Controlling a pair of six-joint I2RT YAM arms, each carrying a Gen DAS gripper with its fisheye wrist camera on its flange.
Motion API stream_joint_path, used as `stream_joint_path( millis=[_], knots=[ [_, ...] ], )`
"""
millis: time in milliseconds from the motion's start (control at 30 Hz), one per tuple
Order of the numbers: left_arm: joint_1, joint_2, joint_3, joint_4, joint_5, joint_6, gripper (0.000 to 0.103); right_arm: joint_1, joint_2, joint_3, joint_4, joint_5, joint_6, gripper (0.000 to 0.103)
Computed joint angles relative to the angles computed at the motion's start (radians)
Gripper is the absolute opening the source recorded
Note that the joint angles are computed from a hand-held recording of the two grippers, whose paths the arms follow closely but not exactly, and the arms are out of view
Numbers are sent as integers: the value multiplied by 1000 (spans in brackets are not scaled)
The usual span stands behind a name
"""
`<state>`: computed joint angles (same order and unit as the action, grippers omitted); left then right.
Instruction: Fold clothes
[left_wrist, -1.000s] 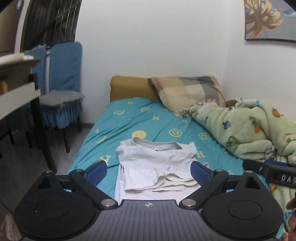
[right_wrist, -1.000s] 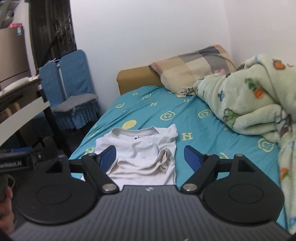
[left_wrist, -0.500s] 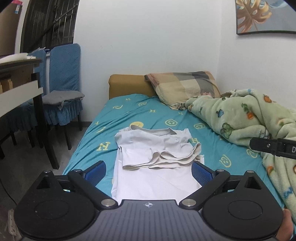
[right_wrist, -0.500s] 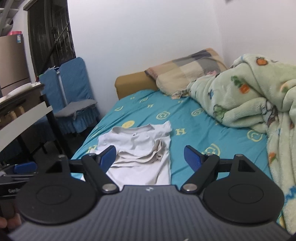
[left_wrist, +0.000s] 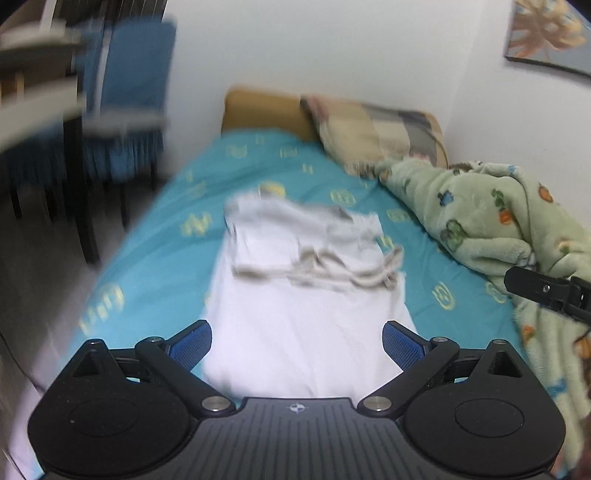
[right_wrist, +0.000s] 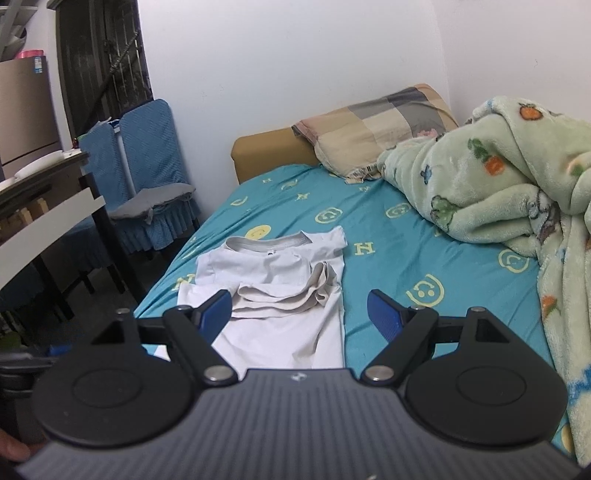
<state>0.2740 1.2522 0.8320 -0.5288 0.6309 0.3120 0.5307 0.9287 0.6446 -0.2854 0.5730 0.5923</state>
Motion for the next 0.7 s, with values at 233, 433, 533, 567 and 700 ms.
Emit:
stream_joint_path(
  millis=[233, 433, 533, 567, 700],
  knots=[
    [-1, 246, 101, -92, 6, -113, 100, -290, 8, -126, 99, -564, 338, 82],
    [-13, 488, 200, -72, 11, -255, 95, -429, 264, -231, 371, -878, 644, 81],
    [4, 532, 204, 6, 56, -330, 93, -417, 376, -216, 428, -881, 676, 69],
    [1, 532, 200, 40, 49, -342, 87, -413, 412, -209, 445, -882, 687, 68],
    [-12, 533, 191, 112, 16, -407, 69, -419, 469, -156, 454, -829, 635, 55]
  ],
)
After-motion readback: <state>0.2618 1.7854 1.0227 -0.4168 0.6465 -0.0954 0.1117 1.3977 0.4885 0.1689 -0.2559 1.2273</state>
